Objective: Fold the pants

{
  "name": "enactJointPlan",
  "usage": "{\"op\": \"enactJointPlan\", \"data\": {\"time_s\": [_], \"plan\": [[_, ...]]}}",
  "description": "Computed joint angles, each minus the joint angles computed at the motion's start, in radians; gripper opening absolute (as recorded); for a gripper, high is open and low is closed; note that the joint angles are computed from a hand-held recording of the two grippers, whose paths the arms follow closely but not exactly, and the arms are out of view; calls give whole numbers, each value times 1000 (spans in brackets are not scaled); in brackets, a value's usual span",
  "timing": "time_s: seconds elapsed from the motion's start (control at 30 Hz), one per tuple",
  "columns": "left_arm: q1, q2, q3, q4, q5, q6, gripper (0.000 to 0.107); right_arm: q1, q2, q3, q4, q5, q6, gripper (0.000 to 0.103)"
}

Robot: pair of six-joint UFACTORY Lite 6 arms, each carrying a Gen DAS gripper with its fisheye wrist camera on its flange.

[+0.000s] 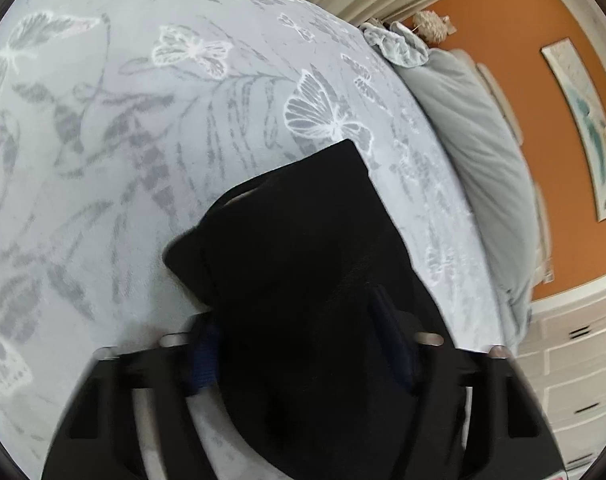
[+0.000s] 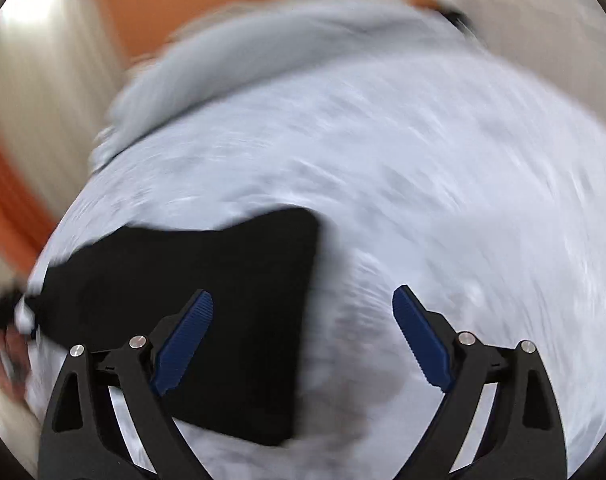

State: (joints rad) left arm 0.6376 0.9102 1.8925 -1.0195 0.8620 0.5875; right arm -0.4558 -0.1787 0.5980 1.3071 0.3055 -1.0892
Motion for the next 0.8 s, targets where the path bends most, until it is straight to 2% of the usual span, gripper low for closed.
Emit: {"op": "enactJointPlan", "data": {"time_s": [0.03,0.1,0.17,0.23,0.3,0.33,0.4,0.43,0.47,0.5,0.53,0.57,0.63,0.7,0.73,0.77,0.8], "plan": [[9,30,37,-3,42,-12,15,-82,45,24,4,83,6,89],[29,14,17,-49,72,27,14,-206,128,46,99,224,-62,89],[21,-109,-111,-121,48,152,14,-258,167,60,145,300,-103,89],[-16,-316,-293,-177,17,310,14,-215,160,75,138,261,-107,89],[-77,-525,-452,-204,25,394,14,-98,154,101,140,146,-92,89],[-138,-630,-504,-186,37,397,14,-45,146,108,149,101,-93,89],[-289,-814,-620,-156,-52,362,15,34,143,120,183,37,-117,89],[-394,-881,-651,-102,-75,316,18,58,140,121,172,24,-107,89],[-499,-919,-685,-59,-135,267,25,76,149,128,178,11,-117,89],[-603,-942,-731,-33,-155,256,34,97,153,131,159,-12,-107,89],[-701,-946,-758,22,-216,207,57,100,137,123,130,-15,-87,89],[-805,-947,-814,78,-271,179,75,98,131,119,120,-15,-84,89],[-962,-973,-910,240,-419,46,75,92,135,127,107,-25,-73,89],[-1051,-1048,-1018,385,-526,-20,76,70,99,113,105,-15,-72,89],[-1051,-1100,-1063,404,-550,-4,77,48,79,102,134,13,-102,89],[-1032,-1140,-1093,381,-550,40,85,28,70,97,173,45,-141,89],[-975,-1192,-1116,322,-521,125,88,6,58,89,221,94,-187,89]]}}
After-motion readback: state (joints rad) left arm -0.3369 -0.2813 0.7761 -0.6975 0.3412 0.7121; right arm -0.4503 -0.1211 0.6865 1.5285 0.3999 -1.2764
